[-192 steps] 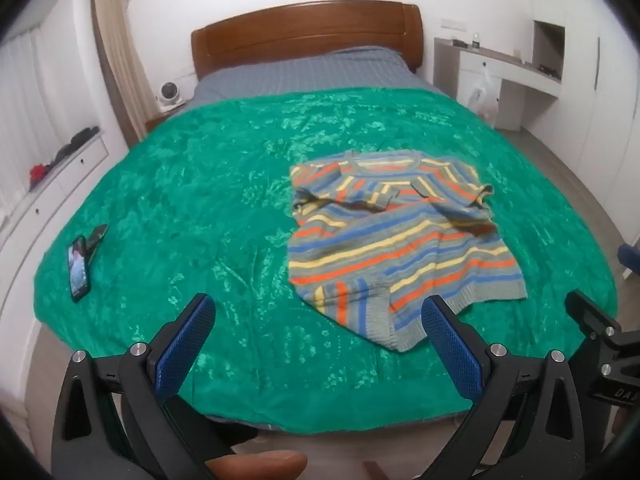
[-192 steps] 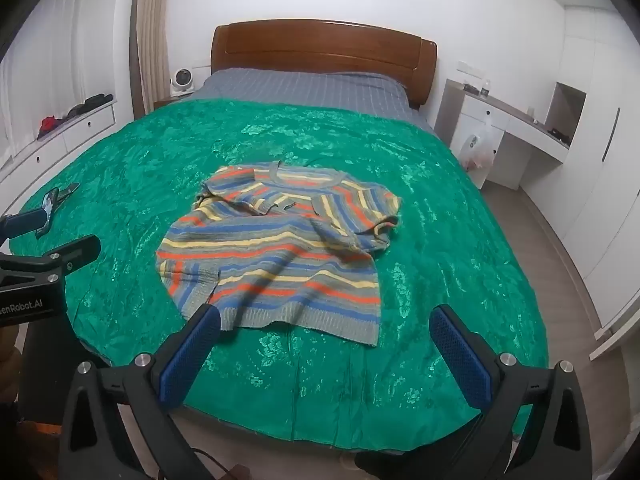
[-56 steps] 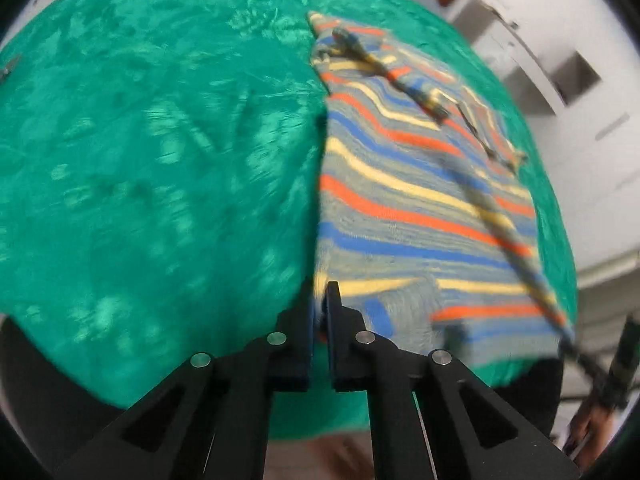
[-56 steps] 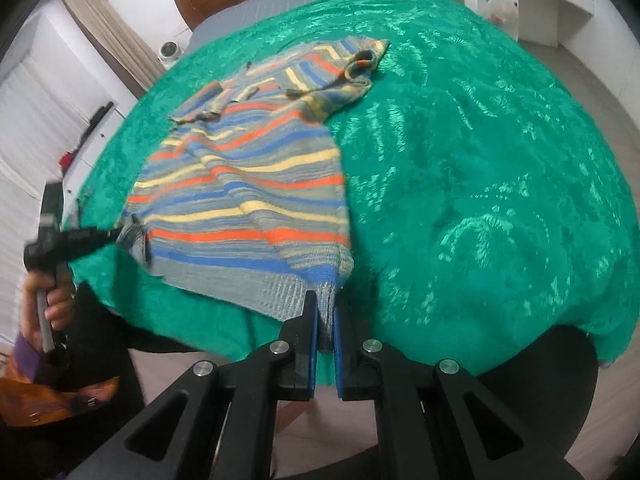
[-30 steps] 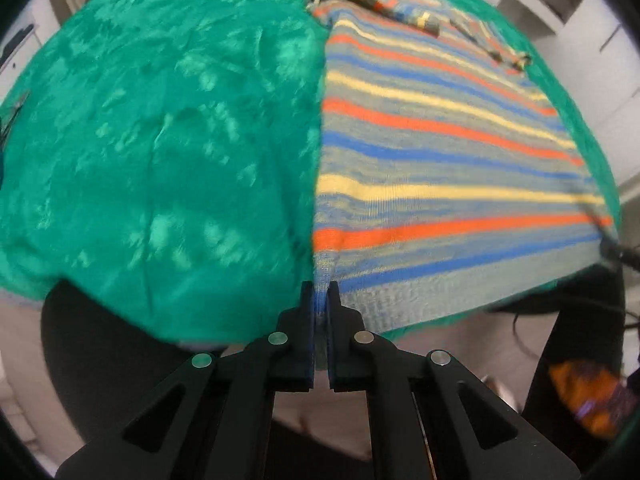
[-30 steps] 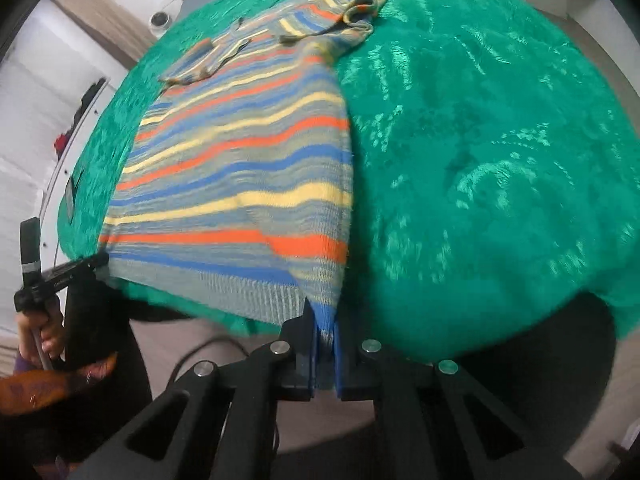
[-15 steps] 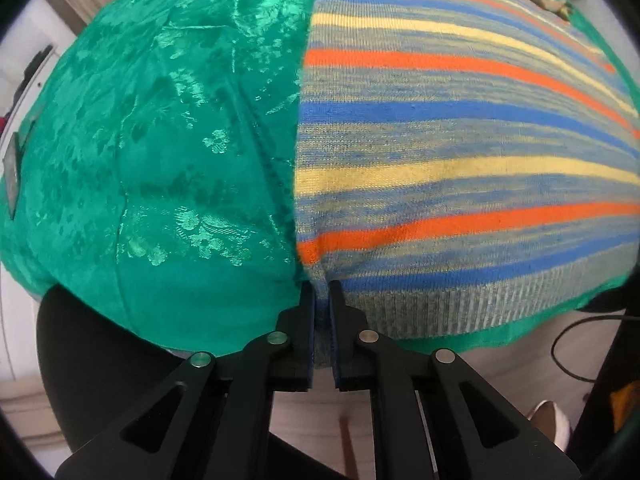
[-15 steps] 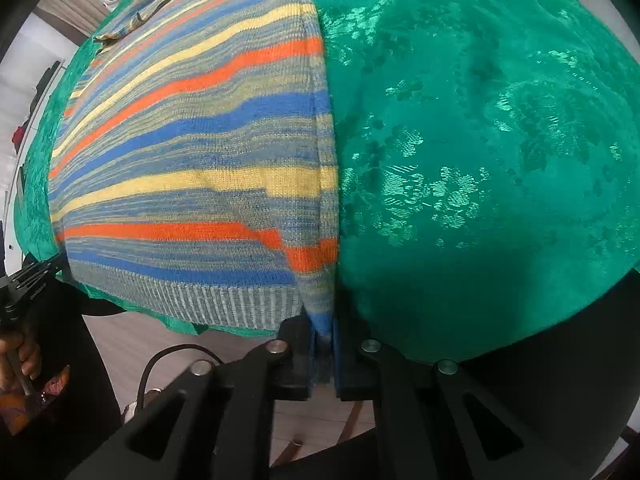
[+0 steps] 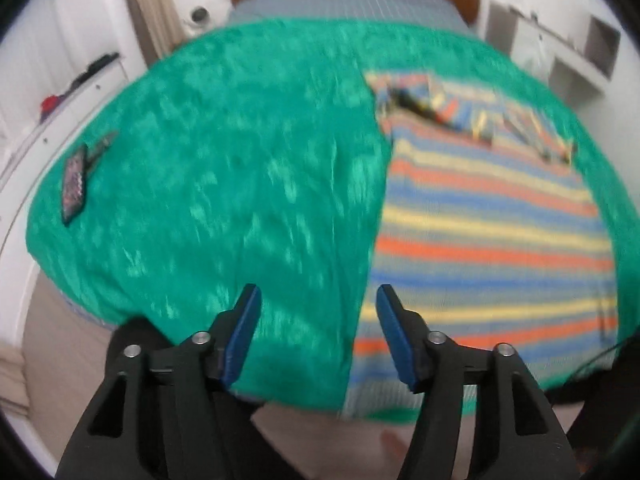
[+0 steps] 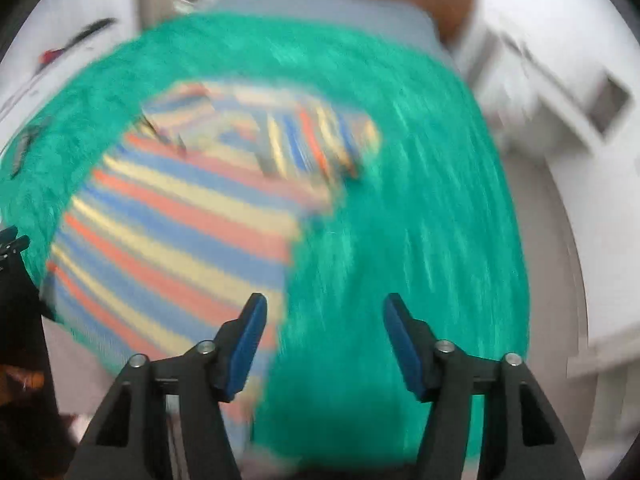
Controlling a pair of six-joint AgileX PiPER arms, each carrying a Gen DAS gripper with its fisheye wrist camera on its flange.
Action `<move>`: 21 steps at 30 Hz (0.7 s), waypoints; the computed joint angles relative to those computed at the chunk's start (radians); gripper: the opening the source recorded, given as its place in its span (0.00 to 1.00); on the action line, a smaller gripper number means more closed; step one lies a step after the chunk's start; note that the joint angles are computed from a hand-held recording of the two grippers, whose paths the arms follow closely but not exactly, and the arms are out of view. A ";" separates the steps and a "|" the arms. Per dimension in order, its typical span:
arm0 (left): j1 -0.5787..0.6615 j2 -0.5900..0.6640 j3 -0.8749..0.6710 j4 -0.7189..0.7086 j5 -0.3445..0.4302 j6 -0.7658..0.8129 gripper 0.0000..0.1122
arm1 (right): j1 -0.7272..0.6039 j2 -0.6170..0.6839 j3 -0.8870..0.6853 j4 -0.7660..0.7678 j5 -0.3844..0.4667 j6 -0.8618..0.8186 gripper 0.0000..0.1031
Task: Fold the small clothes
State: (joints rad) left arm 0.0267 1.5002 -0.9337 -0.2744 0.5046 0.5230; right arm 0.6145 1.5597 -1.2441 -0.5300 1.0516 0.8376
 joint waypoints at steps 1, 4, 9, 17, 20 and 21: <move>-0.007 -0.001 -0.005 -0.005 -0.006 -0.009 0.61 | -0.043 0.056 -0.042 0.029 -0.081 -0.074 0.65; -0.007 -0.023 0.006 -0.002 -0.002 -0.012 0.63 | -0.151 0.275 -0.196 0.128 -0.244 -0.251 0.64; 0.043 -0.024 0.051 0.069 -0.016 -0.048 0.63 | -0.245 0.580 -0.415 0.156 -0.298 -0.310 0.62; 0.080 0.032 0.019 0.094 0.008 -0.097 0.63 | -0.436 0.324 -0.065 -0.046 -0.436 0.034 0.04; 0.044 0.036 0.011 0.107 0.002 -0.121 0.63 | -0.604 0.133 0.145 -0.129 -0.454 0.143 0.04; 0.031 0.036 0.010 0.112 0.003 -0.133 0.63 | -0.664 0.089 0.192 -0.123 -0.461 0.139 0.04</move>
State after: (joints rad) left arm 0.0572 1.5366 -0.9241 -0.1620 0.5074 0.3904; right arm -0.0491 1.6487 -1.0521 -0.6533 0.5905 0.9768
